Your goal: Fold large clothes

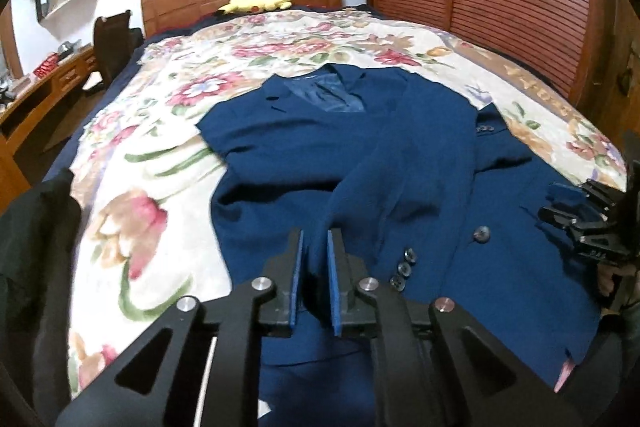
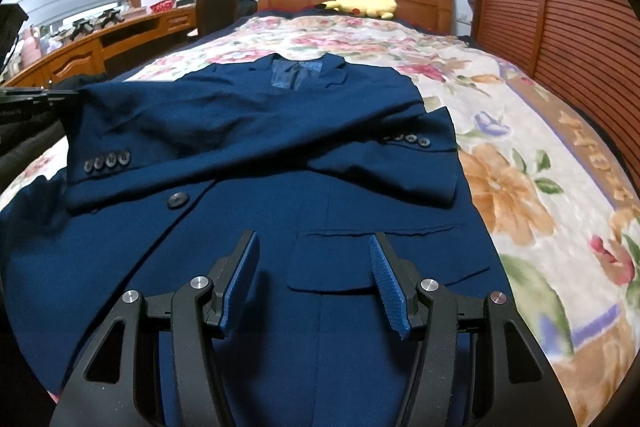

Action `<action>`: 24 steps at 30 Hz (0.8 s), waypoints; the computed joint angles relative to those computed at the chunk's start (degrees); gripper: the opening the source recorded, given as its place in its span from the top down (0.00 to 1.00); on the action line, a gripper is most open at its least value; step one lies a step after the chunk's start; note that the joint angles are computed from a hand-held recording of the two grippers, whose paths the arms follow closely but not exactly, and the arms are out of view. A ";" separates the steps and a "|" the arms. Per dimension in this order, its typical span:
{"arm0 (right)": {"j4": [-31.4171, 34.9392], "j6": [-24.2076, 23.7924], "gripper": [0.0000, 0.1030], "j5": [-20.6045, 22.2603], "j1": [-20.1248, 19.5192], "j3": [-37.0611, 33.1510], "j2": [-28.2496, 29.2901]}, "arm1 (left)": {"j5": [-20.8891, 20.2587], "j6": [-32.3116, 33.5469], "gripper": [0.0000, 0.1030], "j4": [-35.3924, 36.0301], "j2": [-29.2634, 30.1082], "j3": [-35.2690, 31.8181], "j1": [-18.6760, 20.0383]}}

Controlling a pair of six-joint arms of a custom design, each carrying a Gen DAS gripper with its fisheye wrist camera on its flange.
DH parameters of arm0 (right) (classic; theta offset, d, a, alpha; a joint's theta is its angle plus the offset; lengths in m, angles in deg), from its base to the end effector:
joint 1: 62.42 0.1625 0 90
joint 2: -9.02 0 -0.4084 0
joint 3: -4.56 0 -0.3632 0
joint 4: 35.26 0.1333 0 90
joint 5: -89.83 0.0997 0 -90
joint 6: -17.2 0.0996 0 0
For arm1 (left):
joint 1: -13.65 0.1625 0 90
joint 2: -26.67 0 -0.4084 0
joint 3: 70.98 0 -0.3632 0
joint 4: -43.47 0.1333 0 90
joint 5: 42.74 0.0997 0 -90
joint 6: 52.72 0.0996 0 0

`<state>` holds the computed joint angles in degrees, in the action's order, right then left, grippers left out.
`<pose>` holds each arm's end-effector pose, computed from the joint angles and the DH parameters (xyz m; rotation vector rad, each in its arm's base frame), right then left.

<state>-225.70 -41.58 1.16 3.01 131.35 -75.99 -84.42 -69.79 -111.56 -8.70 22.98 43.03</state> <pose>-0.0610 -0.4595 0.3607 0.6888 -2.1875 0.9802 -0.4460 -0.4895 0.0343 0.8462 2.2841 -0.7918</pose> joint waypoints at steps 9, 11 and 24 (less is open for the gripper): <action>0.35 -0.31 0.44 -2.20 0.62 -0.53 0.79 | 0.19 0.97 0.56 -6.48 -1.87 5.85 -1.76; 1.09 -0.37 0.44 -3.08 0.89 -1.23 1.25 | 0.45 0.44 0.54 -7.36 -2.16 7.32 -2.43; 4.98 -0.47 0.38 -7.85 1.79 -2.98 2.57 | 1.56 -3.08 0.52 -10.29 -1.87 12.07 -4.80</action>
<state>-220.72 -42.05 -6.69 4.79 128.37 -73.41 -82.86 -72.87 -121.85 -10.58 35.05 38.24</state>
